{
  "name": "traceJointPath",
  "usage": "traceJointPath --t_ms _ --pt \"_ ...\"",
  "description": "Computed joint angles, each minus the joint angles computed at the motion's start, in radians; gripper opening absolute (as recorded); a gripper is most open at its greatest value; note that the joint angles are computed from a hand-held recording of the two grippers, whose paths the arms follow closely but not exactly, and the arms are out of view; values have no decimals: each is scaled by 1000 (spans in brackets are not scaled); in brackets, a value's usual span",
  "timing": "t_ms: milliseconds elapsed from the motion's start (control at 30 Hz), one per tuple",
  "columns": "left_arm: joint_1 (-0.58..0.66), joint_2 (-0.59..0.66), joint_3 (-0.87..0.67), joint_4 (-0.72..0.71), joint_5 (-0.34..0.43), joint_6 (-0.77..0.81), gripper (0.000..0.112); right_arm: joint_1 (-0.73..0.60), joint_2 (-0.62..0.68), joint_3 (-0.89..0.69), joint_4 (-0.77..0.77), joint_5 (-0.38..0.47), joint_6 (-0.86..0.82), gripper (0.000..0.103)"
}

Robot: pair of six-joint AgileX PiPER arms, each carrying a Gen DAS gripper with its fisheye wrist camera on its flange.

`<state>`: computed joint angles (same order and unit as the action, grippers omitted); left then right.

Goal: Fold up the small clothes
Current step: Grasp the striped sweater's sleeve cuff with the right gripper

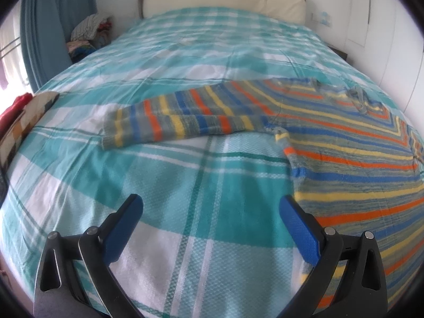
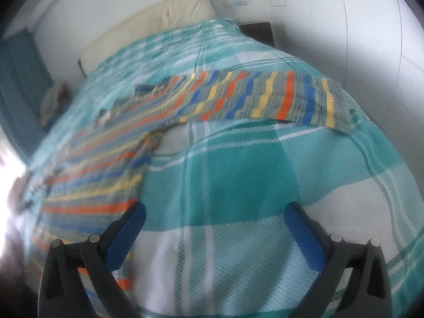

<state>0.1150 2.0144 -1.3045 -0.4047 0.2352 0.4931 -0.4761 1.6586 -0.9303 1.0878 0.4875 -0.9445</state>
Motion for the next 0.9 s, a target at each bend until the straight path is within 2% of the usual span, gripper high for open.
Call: traceJointPath --t_ms 33,100,167,200,267,300,500,567,633,700,733,800,833,900 --pt "1 3 -5 -12 5 9 102 -75 17 -33 53 80 -22 102" --pt "1 7 -11 -19 9 8 102 -201 72 -105 116 185 5 102" --pt "-3 11 -15 10 9 -22 102 -310 173 -206 112 282 127 101" --pt "-5 11 -15 25 7 -37 102 -348 220 -250 108 326 177 99" --pt "-9 13 -12 67 2 -76 102 -400 315 -336 114 423 226 87" --pt "-11 15 -13 87 0 -96 102 -410 346 -374 104 450 242 86" --pt "-24 42 -34 205 7 -224 102 -406 503 -619 43 492 356 80" --pt "-31 46 -31 278 -2 -295 102 -394 552 -691 10 498 397 72" --pt "-35 47 -27 340 -8 -355 102 -375 582 -739 -7 499 406 68" --pt "-34 49 -27 336 -6 -351 102 -355 599 -775 -35 494 413 64" --pt "-34 51 -29 337 -4 -353 102 -351 595 -770 -49 487 422 58" --pt "-37 58 -38 359 3 -375 102 -341 597 -783 -87 478 457 34" --pt "-40 61 -42 374 6 -391 102 -333 594 -790 -115 476 476 4" --pt "-43 62 -42 405 5 -420 102 -310 549 -765 -156 431 483 3"
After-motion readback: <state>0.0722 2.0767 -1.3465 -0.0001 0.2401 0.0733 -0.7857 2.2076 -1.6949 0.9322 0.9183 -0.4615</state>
